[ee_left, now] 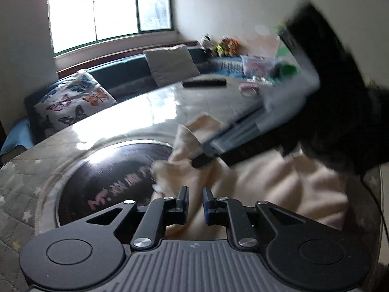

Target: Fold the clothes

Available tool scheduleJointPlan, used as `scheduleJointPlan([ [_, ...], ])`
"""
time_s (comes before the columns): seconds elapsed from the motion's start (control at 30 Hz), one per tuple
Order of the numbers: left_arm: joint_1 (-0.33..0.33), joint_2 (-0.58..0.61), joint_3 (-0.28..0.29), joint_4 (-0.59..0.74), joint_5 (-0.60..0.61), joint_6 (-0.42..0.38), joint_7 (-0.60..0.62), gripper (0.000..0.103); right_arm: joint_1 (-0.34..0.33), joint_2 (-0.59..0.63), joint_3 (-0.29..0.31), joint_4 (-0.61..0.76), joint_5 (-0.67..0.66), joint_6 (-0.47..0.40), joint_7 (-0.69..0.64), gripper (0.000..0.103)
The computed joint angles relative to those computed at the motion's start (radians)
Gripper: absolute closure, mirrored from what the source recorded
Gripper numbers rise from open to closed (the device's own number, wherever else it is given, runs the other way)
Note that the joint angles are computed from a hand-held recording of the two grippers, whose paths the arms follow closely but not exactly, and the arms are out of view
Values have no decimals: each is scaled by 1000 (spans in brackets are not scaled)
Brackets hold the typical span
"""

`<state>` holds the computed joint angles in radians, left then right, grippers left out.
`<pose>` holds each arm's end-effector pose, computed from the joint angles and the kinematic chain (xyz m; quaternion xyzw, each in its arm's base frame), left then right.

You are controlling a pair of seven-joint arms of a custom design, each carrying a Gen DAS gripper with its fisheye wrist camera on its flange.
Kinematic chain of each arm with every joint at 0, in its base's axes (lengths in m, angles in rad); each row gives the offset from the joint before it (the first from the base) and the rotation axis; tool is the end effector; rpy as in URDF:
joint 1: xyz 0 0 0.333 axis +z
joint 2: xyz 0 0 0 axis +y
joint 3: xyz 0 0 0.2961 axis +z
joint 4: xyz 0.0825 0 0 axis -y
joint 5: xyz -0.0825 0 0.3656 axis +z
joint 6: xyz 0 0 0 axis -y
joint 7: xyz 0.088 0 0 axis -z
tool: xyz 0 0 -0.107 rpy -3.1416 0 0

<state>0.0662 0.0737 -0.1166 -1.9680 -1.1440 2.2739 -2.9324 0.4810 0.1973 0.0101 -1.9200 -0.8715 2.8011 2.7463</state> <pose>0.5823 -0.0506 0.4594 -0.1899 0.8650 -0.4453 0.1321 0.5309 0.3245 0.4460 -0.6620 0.6315 -0.2505 0.3166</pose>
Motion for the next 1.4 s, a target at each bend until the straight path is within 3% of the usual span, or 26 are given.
scheduleJointPlan([
  [0.03,-3,1,-3,5,-12,22,-10,78,-2,-5,0,-11,7,-1,2,75],
  [0.1,-18,23,-13,31,-16,89,-70,53,-8,-24,-5,-43,-1,22,31,75],
  [0.2,-34,92,-27,109,90,126,-247,53,-10,-53,-10,-67,-59,4,94,75],
  [0.27,-38,133,-40,151,163,126,-336,55,-21,-75,-4,-85,-90,-8,129,75],
  [0.33,-29,159,-52,179,211,110,-398,72,-37,-95,6,-101,-113,-25,157,75],
  [0.37,-24,170,-58,190,226,104,-425,88,-45,-106,10,-111,-124,-37,171,75],
  [0.47,0,178,-78,200,216,113,-431,96,-75,-131,24,-135,-148,-67,210,75],
  [0.6,6,165,-91,191,134,250,-412,97,-112,-137,35,-147,-153,-90,234,75],
  [0.73,-2,246,-98,292,184,382,-503,97,-136,-113,32,-128,-148,-80,231,75],
  [0.87,-1,325,-102,376,316,398,-619,97,-144,-61,12,-84,-136,-57,223,76],
  [1.03,29,375,-137,418,404,396,-680,97,-139,-4,-18,-36,-94,-36,225,76],
  [1.1,43,400,-150,448,435,389,-707,97,-140,17,-28,-21,-58,-18,197,78],
  [1.17,54,417,-163,466,456,395,-723,97,-126,43,-46,7,-51,-23,192,100],
  [1.4,41,509,-148,593,596,371,-882,97,-99,134,-92,120,-17,-28,162,100],
])
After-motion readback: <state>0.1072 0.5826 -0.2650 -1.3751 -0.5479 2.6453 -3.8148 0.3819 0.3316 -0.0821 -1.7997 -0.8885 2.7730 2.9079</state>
